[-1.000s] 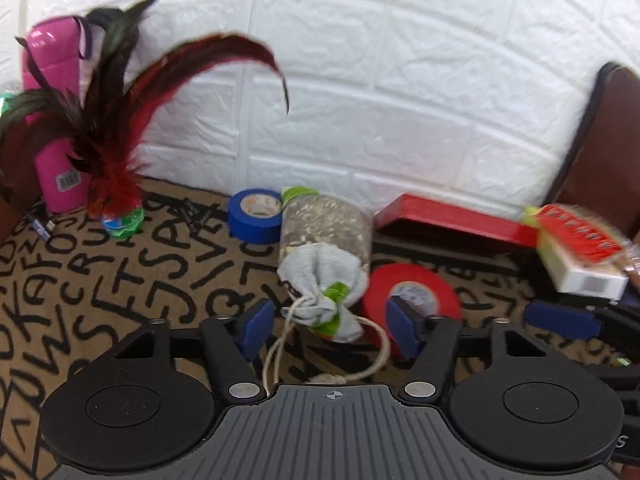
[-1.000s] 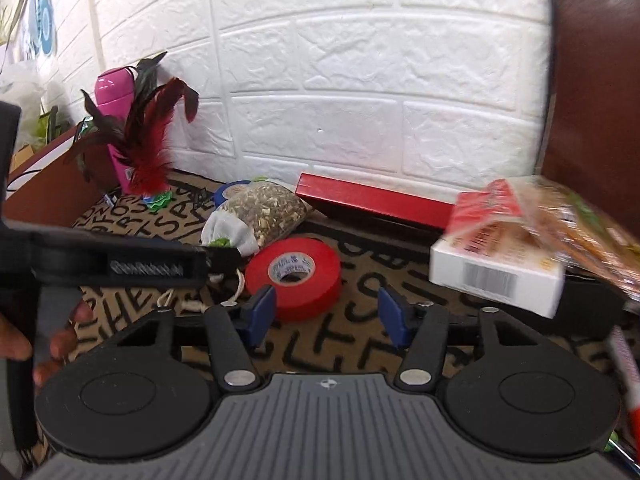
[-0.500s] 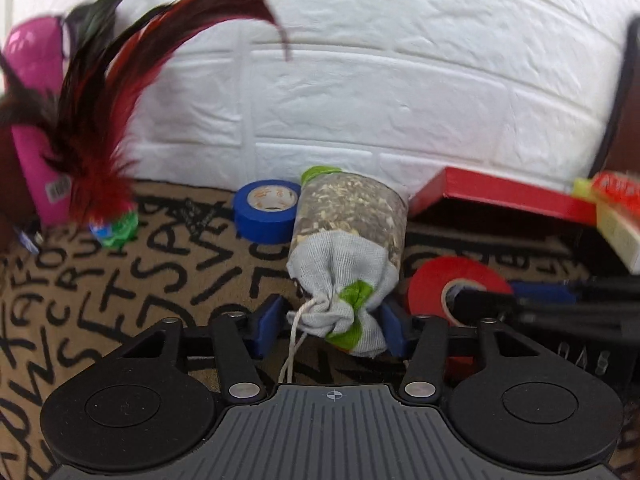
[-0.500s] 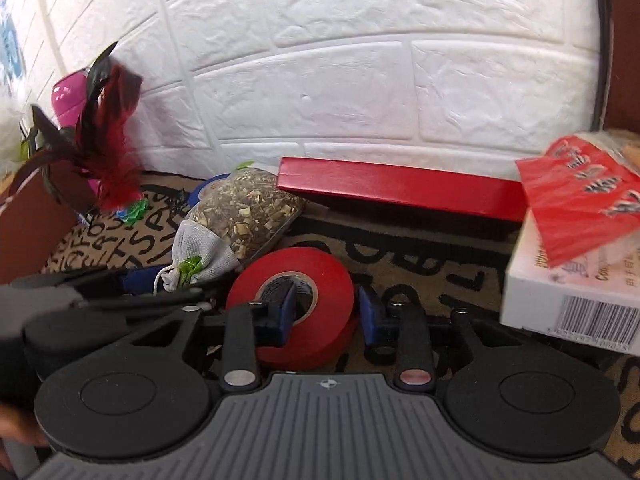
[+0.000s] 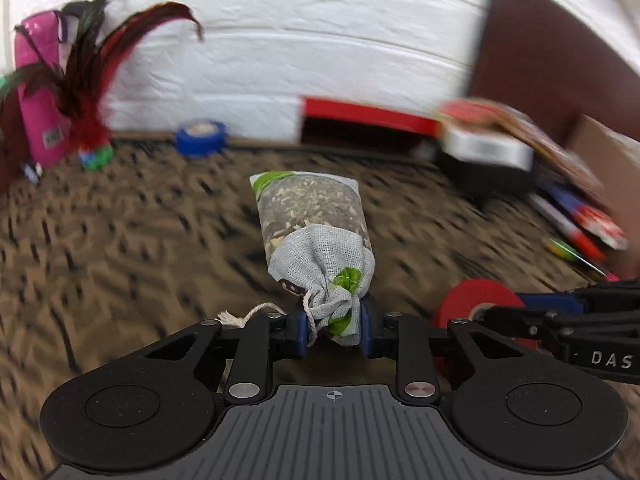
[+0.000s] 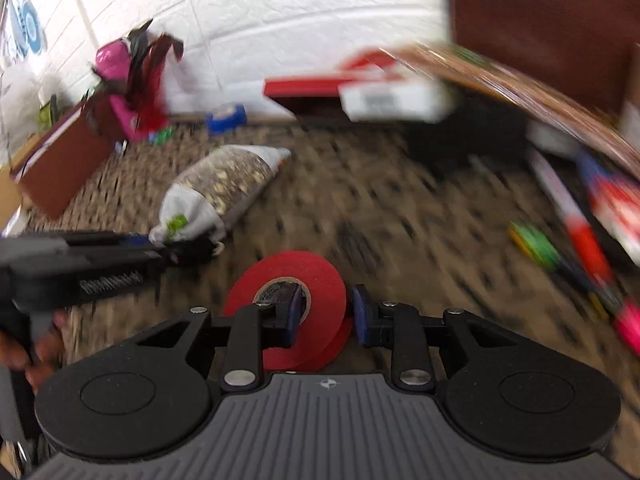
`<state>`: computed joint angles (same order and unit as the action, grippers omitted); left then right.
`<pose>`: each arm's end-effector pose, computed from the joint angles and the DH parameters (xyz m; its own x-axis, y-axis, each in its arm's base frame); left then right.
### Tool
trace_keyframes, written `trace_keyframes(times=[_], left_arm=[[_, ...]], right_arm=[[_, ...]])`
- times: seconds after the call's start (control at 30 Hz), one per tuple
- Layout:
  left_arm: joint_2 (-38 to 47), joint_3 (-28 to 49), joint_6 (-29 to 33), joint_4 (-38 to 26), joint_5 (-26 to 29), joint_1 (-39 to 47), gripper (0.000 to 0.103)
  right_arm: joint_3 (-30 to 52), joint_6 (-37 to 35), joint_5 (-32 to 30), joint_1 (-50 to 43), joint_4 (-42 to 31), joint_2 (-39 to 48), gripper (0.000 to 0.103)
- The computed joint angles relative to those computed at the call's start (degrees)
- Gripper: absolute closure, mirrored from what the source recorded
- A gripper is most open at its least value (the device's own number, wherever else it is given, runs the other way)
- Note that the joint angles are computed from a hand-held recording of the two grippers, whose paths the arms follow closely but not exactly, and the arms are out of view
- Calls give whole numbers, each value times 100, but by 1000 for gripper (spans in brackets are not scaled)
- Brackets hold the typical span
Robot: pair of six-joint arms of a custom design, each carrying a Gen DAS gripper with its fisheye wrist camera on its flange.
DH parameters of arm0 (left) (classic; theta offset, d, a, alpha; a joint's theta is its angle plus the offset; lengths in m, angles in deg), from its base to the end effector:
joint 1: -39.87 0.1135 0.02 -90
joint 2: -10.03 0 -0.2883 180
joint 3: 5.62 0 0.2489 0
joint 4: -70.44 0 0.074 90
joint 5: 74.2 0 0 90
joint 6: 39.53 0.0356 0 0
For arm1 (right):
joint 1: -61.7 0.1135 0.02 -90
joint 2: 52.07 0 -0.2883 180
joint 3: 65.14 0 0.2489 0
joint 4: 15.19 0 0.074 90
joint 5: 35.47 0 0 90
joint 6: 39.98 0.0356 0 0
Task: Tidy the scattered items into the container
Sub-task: 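Grasp the mesh seed pouch with the left gripper while the right grasps the red tape roll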
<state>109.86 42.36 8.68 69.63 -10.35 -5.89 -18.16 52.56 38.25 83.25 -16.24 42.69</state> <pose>0.2116 -0.1948 0.1176 -0.7178 -0.1203 -0.6857 -0.0292 0.9893 -0.1429 0.2590 0.1130 0.1350 -0.7227 -0.2397 -0.6483 -0.4927 0.8365 0.2400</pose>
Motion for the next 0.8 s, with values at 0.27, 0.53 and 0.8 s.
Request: trace_keyframes(times=[0.27,0.53,0.8], left_arm=[[115,181,-2081,-1090,-827,-2673,81],[517,1243,-3000,-2527,-1523,-3270,25],[818,1704,-2876,-2901,-1301,-2751,18]], right_arm=[[-2040,-1329,-837,-2202,-1881,-3372,74],[-2136,-2484,-1389,-3625,-3240,-4713,71],[-2479,-2605,-1355,-3509,-2581,-4269,54]])
